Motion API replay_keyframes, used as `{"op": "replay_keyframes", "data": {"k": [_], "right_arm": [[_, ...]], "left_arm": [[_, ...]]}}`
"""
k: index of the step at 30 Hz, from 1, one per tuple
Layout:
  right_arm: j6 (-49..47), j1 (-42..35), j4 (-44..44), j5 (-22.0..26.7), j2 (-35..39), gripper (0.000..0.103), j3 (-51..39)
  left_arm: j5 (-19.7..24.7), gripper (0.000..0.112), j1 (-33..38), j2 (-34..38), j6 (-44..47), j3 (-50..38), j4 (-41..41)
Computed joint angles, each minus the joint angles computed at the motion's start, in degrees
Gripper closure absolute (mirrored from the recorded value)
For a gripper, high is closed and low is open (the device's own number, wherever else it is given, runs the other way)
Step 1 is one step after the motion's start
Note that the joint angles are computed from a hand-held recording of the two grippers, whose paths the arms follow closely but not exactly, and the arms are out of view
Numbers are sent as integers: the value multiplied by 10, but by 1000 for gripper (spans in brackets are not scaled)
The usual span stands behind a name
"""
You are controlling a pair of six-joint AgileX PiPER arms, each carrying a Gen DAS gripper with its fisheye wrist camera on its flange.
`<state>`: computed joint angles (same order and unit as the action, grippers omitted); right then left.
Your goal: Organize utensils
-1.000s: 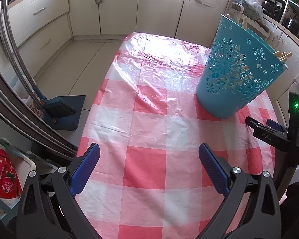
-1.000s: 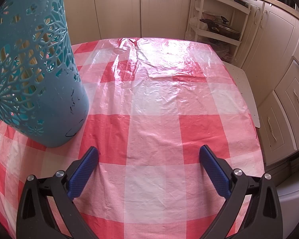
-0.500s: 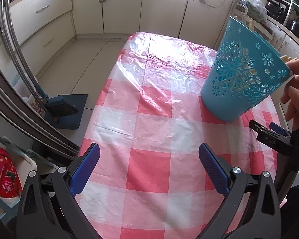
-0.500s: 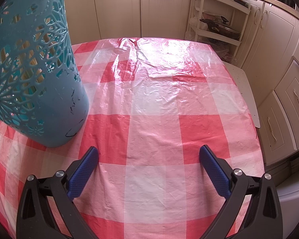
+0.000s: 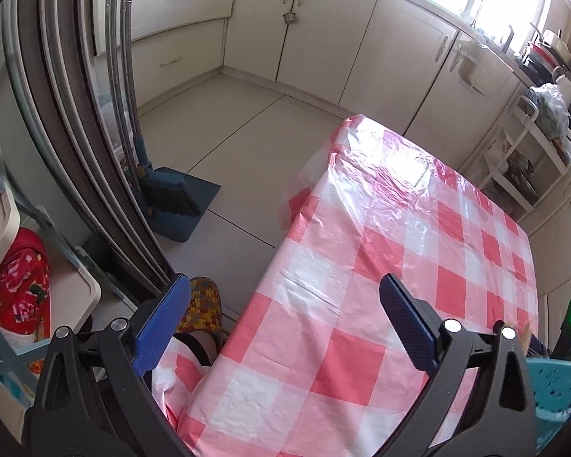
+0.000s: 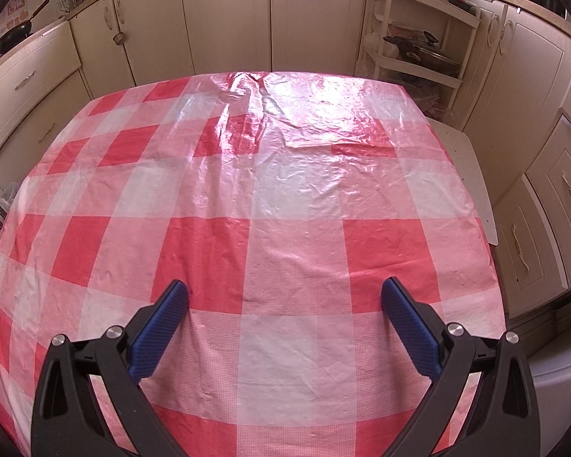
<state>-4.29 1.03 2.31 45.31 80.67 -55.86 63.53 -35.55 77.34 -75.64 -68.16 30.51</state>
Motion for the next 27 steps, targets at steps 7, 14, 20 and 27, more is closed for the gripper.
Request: {"op": "replay_keyframes", "data": {"k": [7,14,20,27], "right_arm": [[0,0,0,0,0,6,0],[0,0,0,0,1,6,0],[1,1,-1,0,0,6,0],[1,1,0,1,0,6,-1]], "left_arm": [[13,17,-25,22,18,-19,10],[2,17,-11,24,32,-17,-12],[-1,17,-9,26,38,-16,-17],[4,17,-8,25,35,-13,-14]]}}
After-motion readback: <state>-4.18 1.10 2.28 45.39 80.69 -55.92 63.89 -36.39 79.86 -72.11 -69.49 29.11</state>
